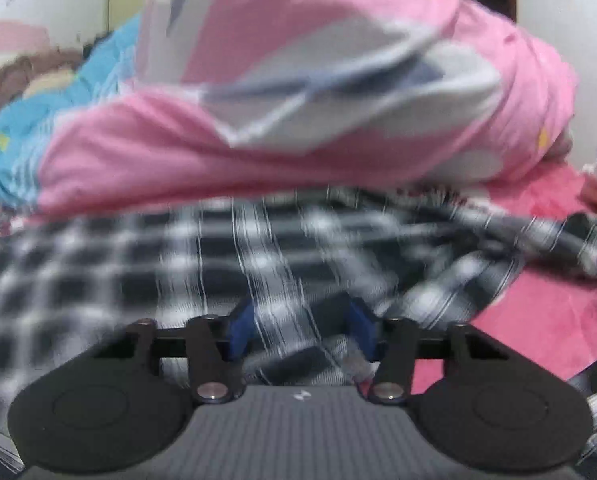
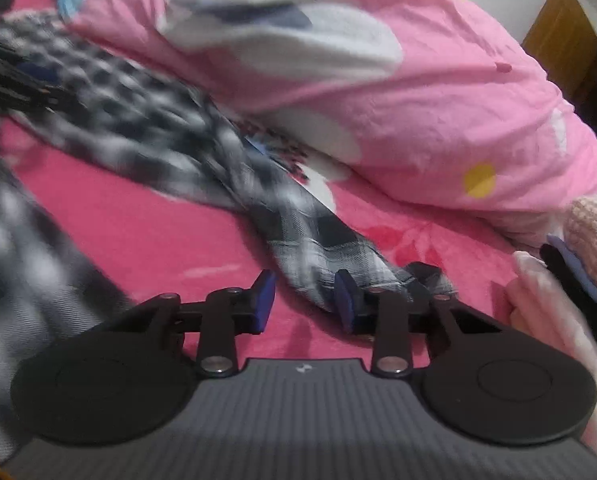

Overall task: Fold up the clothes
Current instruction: 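Reach to the pant leg ends and grasp them with the right tool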

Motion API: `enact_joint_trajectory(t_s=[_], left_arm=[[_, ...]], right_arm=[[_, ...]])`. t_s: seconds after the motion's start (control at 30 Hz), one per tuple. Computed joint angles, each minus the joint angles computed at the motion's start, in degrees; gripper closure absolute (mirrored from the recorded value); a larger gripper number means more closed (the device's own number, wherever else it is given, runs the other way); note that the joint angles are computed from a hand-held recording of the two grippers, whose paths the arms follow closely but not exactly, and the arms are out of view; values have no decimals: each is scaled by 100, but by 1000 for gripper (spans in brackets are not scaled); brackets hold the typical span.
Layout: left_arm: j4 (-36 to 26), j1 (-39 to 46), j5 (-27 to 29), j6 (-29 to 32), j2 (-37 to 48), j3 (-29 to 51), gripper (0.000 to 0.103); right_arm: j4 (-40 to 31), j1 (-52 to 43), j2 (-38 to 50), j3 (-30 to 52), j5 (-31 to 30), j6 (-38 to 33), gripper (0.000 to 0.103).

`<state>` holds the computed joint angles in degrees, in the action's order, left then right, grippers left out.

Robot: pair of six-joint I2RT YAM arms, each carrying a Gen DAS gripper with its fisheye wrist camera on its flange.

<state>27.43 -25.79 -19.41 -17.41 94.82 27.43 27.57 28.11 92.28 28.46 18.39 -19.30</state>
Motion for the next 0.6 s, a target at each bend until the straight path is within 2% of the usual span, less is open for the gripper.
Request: enact_joint_trajectory(t_s=[0.07,0.13,0.17,0.27,0.4,0.47,0.6], left_arm=[[22,34,58,-123,108,19,55],[154,64,76,-201,200,-16,55],[209,74,77,-218,220,-35,55],[351,44,7,-224,278,-89,55],[256,16,-74,-188,272,-19,56],[260,17,-59,-195,270,-24,56],[265,1,-42,-245,291,-11,55]], right_arm=[[371,-123,356,41,14,-110,73],[675,-255,651,90,1,-173,87],[775,-314,670,67,-34,-156,99],[1100,-563,402,-49,-289,5,101],[886,-942,-17,229,-748,304,101],[702,-1147,258,735,-932,383,101],[-118,-1539,1264,2204,-1318,840,101]])
